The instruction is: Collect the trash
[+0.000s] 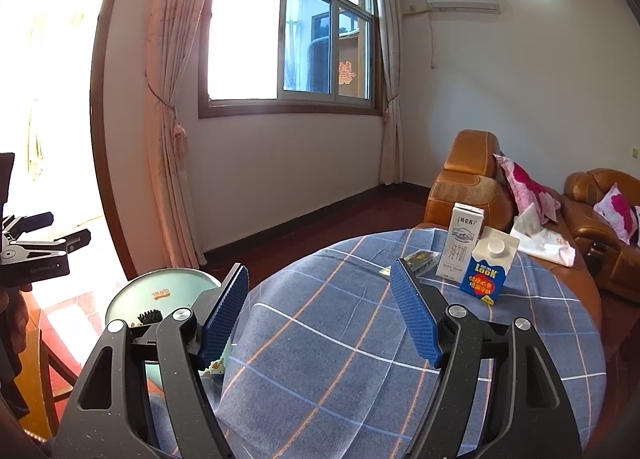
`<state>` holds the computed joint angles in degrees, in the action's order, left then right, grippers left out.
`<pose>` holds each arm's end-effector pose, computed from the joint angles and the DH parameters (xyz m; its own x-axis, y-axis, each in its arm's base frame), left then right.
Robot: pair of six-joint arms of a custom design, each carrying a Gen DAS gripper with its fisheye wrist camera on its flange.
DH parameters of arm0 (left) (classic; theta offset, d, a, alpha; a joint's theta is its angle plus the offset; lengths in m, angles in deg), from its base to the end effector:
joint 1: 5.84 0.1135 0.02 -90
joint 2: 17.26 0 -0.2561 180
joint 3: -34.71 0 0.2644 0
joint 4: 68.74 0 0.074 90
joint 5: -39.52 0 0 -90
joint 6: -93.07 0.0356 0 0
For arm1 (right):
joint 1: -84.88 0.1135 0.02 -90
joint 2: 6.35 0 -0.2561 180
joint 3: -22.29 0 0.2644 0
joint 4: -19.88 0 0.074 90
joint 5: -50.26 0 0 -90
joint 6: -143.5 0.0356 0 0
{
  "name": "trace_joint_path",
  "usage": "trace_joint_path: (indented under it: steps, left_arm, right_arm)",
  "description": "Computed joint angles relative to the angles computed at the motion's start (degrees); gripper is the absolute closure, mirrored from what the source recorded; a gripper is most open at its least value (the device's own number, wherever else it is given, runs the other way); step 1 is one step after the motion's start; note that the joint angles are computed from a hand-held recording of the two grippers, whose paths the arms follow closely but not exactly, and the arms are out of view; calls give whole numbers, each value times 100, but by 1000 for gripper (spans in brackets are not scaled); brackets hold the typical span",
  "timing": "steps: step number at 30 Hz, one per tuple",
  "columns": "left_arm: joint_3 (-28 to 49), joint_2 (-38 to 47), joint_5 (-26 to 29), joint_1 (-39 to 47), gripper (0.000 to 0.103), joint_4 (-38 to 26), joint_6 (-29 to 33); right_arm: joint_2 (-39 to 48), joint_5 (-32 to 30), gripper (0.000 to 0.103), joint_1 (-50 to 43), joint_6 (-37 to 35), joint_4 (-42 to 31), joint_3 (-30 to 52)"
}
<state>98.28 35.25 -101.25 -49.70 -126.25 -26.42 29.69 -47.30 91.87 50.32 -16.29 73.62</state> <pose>0.1562 -0.1118 0.2975 -0.4812 0.0306 -0.8761 -0.2108 0.9660 0.1495 0.1682 0.0253 0.2949 -0.3398 -0.0971 -0.9355 -0.2619 0.9651 -0.0050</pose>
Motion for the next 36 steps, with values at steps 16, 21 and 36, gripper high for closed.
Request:
trace_joint_path:
  steps: [16,21,36]
  left_arm:
    - [36,140,-209,-68,11,-72,-58]
    - [43,158,-247,-98,11,-81,-60]
    - [47,283,-284,-51,6,-87,-9]
  right_arm:
    - [-106,70,30,22,12,9,-79]
    - [-138,111,30,42,10,12,-99]
    - [-150,114,30,24,0,-6,-106]
